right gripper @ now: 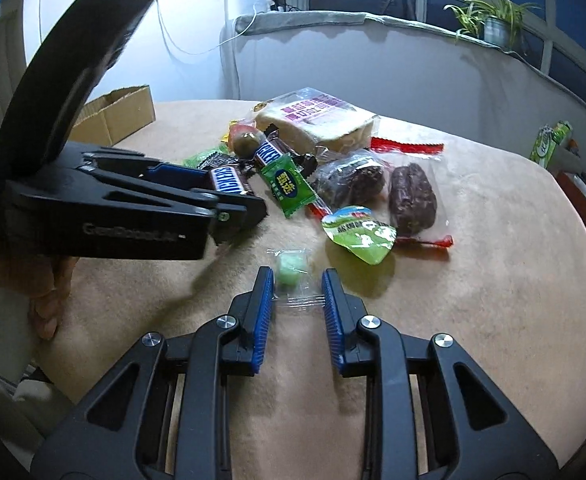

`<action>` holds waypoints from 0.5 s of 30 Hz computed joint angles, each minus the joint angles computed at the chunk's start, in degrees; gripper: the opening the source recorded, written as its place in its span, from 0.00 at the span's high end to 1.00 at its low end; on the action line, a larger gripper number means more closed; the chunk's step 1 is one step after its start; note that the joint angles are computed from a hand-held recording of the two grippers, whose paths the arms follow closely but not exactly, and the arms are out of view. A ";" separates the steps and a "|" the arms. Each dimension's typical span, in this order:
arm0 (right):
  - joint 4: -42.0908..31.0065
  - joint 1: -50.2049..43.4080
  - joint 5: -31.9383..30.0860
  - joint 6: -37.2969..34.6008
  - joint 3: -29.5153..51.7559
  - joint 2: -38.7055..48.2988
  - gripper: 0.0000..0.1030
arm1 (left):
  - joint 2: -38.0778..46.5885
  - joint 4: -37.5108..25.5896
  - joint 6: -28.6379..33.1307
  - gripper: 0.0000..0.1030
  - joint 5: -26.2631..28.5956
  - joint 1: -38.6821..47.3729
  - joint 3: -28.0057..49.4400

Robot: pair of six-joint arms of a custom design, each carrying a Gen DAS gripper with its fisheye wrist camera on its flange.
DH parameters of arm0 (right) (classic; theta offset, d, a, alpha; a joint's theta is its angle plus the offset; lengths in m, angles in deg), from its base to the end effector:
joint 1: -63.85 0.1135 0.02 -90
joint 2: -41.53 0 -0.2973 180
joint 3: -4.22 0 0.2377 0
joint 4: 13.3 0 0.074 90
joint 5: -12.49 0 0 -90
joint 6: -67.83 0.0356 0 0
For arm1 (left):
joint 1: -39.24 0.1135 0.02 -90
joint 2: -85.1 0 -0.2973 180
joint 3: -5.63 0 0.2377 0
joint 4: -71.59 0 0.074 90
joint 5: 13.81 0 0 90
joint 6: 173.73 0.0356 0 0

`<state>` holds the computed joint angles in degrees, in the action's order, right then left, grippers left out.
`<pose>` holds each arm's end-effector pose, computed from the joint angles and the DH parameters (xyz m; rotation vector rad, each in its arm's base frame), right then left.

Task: Organize snacks
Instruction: 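Close the left tool on the Snickers bar while the right tool grasps the green sweet, then carry the Snickers bar in the left tool and the green sweet in the right tool to the cardboard box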

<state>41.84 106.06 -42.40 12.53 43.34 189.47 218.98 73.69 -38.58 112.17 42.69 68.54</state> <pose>0.2036 0.1571 -0.0368 0.0868 2.2908 -0.0998 0.3413 -0.0004 0.0072 1.0321 2.2843 -0.5485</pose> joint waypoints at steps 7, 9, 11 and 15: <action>2.10 0.54 1.82 3.17 -2.33 0.03 0.75 | -0.80 0.31 0.97 0.48 2.53 3.75 -1.06; 2.65 0.61 2.01 4.02 -2.96 -0.05 0.75 | -1.31 0.91 1.47 0.48 3.02 4.74 -2.00; 1.83 1.00 2.96 4.81 -3.40 -1.24 0.75 | -2.02 0.72 2.02 0.48 3.91 6.04 -2.50; -0.58 2.20 5.10 5.27 -4.15 -4.91 0.75 | -4.12 -0.11 3.08 0.48 5.65 8.35 -2.85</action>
<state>41.26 108.26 -37.30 17.80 39.19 184.56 214.86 73.58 -35.50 117.82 51.04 65.69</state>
